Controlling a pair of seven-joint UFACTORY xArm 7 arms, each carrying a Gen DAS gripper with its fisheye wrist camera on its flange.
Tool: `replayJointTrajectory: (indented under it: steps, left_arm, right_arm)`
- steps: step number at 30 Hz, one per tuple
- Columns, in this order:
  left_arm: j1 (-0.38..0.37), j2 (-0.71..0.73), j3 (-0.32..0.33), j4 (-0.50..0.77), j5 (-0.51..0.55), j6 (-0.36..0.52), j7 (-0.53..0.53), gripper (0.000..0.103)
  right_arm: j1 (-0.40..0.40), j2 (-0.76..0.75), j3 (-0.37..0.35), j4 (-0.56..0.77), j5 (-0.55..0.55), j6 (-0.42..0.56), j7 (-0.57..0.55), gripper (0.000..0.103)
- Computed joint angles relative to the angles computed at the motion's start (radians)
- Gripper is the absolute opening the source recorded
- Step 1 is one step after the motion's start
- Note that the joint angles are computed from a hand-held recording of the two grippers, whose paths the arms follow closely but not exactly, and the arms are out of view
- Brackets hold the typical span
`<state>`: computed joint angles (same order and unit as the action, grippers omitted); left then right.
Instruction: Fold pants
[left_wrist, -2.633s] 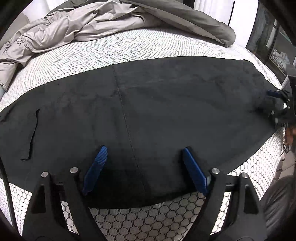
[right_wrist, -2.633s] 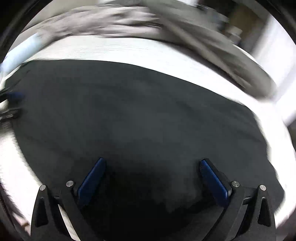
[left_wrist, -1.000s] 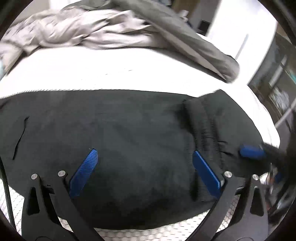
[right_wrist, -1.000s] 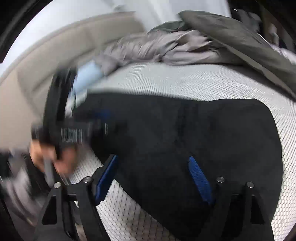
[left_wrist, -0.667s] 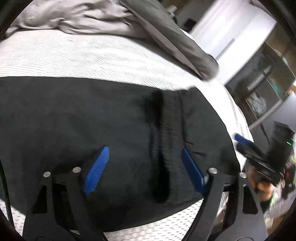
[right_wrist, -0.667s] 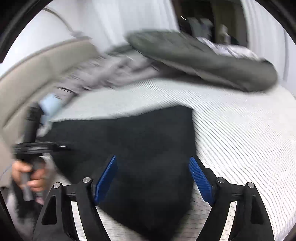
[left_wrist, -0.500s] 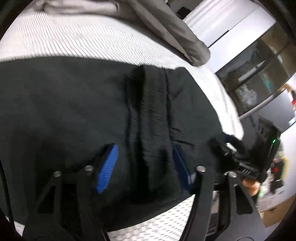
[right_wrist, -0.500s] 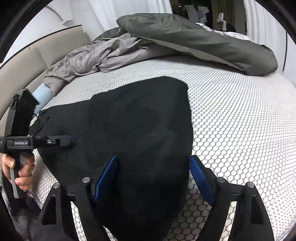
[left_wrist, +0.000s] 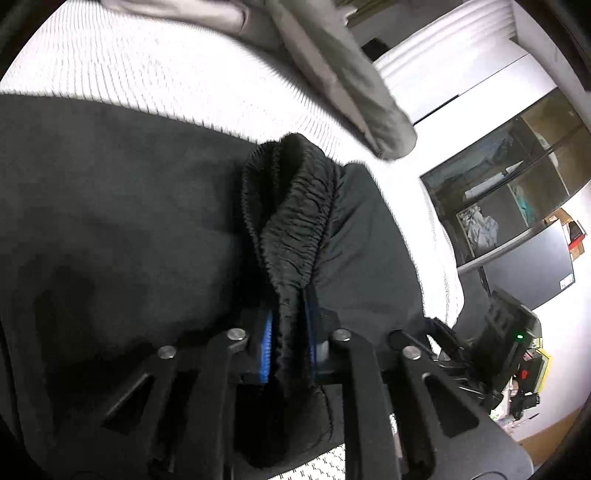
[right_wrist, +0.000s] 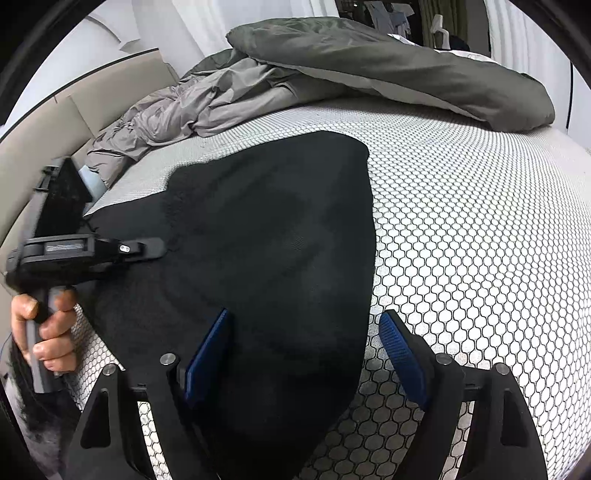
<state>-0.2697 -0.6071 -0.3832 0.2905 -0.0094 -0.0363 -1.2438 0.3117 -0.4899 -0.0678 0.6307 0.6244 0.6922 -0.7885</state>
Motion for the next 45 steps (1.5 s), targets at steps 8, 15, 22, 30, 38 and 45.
replayJointTrajectory:
  steps: [8, 15, 22, 30, 38, 45]
  left_arm:
    - [-0.008, -0.56, -0.003, -0.11, 0.058, 0.421, -0.048, 0.007]
    - [-0.069, -0.84, 0.088, -0.203, 0.076, 0.883, 0.011, 0.016]
    - [-0.087, -1.039, 0.005, -0.15, 0.094, 1.11, 0.033, 0.061]
    - [-0.016, -0.755, -0.085, -0.038, 0.103, 0.864, -0.014, 0.072]
    - [0.032, -0.387, -0.136, 0.081, 0.175, 0.673, -0.07, 0.072]
    - [0.003, -0.202, -0.205, 0.184, 0.25, 0.592, -0.104, 0.074]
  right_arm:
    - [0.065, 0.075, 0.059, 0.06, 0.04, -0.057, 0.067, 0.084]
    - [0.073, 0.113, 0.113, 0.061, -0.048, -0.077, 0.126, 0.085]
    - [0.062, 0.029, -0.011, 0.061, 0.044, 0.175, 0.099, 0.081]
    - [0.003, 0.065, 0.02, 0.064, 0.17, 0.302, 0.081, 0.023]
    - [-0.04, -0.005, 0.043, 0.049, 0.055, 0.398, 0.059, 0.017]
    - [-0.075, -0.079, -0.026, 0.046, 0.143, 0.394, 0.01, 0.046]
